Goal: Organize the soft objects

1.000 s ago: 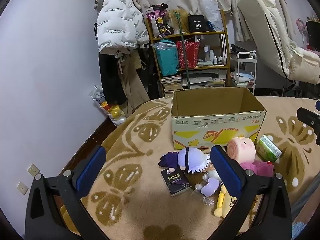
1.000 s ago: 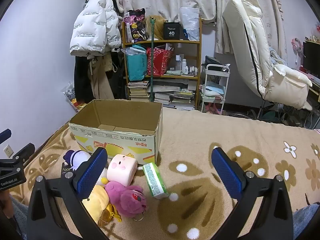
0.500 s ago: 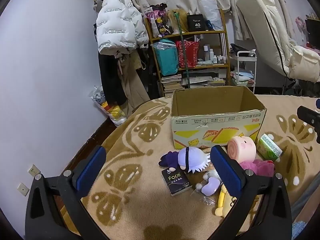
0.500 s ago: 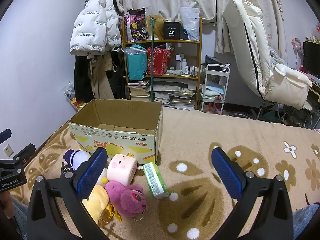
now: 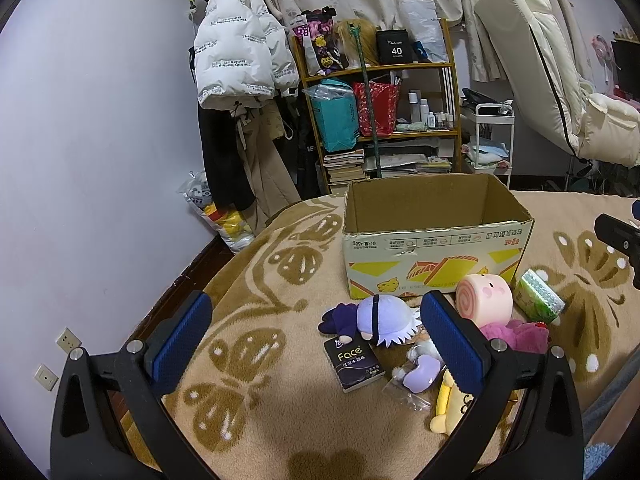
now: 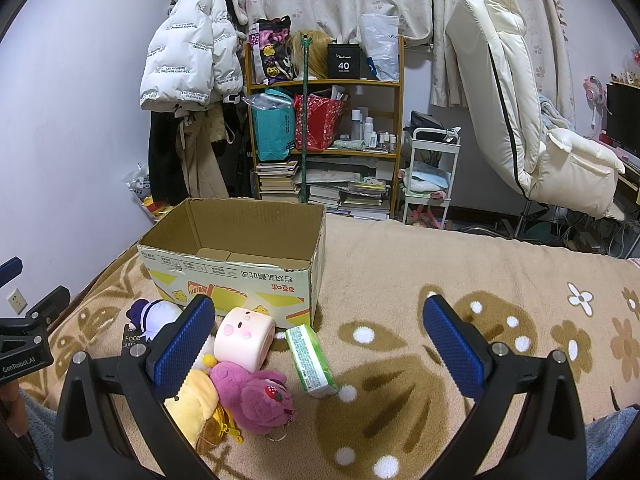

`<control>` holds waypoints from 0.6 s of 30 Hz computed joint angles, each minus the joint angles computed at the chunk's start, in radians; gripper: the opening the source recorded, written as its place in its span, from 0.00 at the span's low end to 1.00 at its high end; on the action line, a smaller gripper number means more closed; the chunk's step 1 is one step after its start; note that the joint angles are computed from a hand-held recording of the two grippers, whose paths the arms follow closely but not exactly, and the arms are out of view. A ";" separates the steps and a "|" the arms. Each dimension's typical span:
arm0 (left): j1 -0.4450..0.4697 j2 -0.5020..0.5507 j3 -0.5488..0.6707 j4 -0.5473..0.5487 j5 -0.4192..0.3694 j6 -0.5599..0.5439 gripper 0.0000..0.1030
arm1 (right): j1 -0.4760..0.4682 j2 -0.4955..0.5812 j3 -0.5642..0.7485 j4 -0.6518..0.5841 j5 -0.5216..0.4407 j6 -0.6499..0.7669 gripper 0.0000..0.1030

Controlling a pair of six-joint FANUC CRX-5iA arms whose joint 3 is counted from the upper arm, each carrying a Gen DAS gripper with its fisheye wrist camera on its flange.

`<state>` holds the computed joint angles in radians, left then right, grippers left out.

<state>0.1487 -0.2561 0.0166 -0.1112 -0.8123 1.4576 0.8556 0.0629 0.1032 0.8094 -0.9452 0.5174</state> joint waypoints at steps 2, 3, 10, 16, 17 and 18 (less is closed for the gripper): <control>0.000 0.000 0.000 -0.001 0.001 -0.001 1.00 | 0.000 0.000 0.000 0.000 0.000 0.000 1.00; 0.001 0.000 -0.001 0.000 0.002 -0.002 1.00 | 0.000 0.000 -0.001 0.001 0.000 -0.002 1.00; -0.001 0.000 0.000 -0.002 0.001 0.002 1.00 | 0.000 -0.001 -0.001 0.002 0.001 -0.005 1.00; 0.001 0.000 0.000 0.000 0.001 -0.001 1.00 | 0.000 -0.001 -0.001 0.003 0.000 -0.007 1.00; 0.000 0.000 0.000 -0.002 0.001 0.000 1.00 | 0.000 -0.001 -0.001 0.003 0.000 -0.007 1.00; -0.001 0.000 0.000 -0.004 0.001 0.002 1.00 | 0.000 -0.001 -0.001 0.003 0.000 -0.007 1.00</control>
<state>0.1473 -0.2564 0.0166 -0.1153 -0.8111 1.4597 0.8560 0.0624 0.1022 0.8120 -0.9453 0.5107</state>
